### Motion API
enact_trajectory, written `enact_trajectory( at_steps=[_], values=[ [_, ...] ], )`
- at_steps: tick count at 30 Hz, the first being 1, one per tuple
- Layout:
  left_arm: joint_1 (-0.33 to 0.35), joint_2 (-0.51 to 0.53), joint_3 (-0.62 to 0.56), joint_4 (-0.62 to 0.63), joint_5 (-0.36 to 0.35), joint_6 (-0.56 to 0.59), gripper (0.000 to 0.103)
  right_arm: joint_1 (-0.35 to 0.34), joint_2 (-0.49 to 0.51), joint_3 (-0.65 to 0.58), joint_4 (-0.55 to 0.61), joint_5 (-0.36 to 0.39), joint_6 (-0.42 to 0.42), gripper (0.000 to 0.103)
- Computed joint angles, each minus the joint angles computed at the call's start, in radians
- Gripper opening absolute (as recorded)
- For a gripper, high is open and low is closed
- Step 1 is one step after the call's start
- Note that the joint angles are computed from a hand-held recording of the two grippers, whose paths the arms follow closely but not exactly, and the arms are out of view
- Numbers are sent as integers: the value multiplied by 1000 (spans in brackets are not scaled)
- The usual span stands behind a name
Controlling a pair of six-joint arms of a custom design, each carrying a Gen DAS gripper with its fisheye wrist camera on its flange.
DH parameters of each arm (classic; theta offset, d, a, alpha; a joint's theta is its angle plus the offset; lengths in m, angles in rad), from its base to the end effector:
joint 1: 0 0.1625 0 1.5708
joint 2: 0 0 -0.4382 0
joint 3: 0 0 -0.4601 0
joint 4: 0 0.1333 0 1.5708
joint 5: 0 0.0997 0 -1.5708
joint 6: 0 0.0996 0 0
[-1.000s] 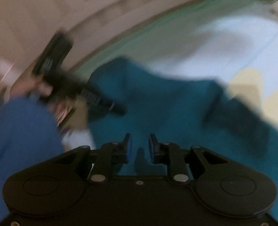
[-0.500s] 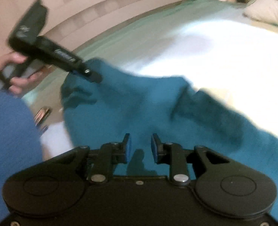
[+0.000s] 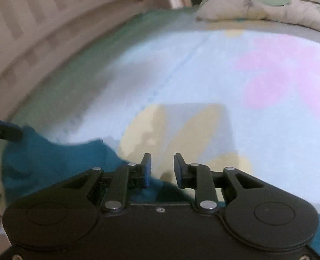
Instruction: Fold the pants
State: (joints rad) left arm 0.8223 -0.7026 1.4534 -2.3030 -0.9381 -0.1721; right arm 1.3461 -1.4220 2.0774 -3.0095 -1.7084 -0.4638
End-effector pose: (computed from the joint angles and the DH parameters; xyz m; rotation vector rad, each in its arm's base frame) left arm -0.3825 -0.6943 0.0496 0.7307 2.4376 -0.3488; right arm -0.0104 -0.5823 0.3159 0.2361 -2.5841 0.9480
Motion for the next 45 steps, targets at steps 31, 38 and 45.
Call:
enact_trajectory(
  at_steps=[31, 38, 45],
  values=[
    [-147, 292, -47, -36, -401, -107, 28, -600, -786, 110, 565, 13, -3, 58],
    [-162, 289, -5, 9, -368, -85, 27, -777, -818, 153, 555, 185, -11, 60],
    [-172, 310, -24, 16, -357, -85, 28, -913, -828, 172, 591, 507, -76, 89]
  ],
)
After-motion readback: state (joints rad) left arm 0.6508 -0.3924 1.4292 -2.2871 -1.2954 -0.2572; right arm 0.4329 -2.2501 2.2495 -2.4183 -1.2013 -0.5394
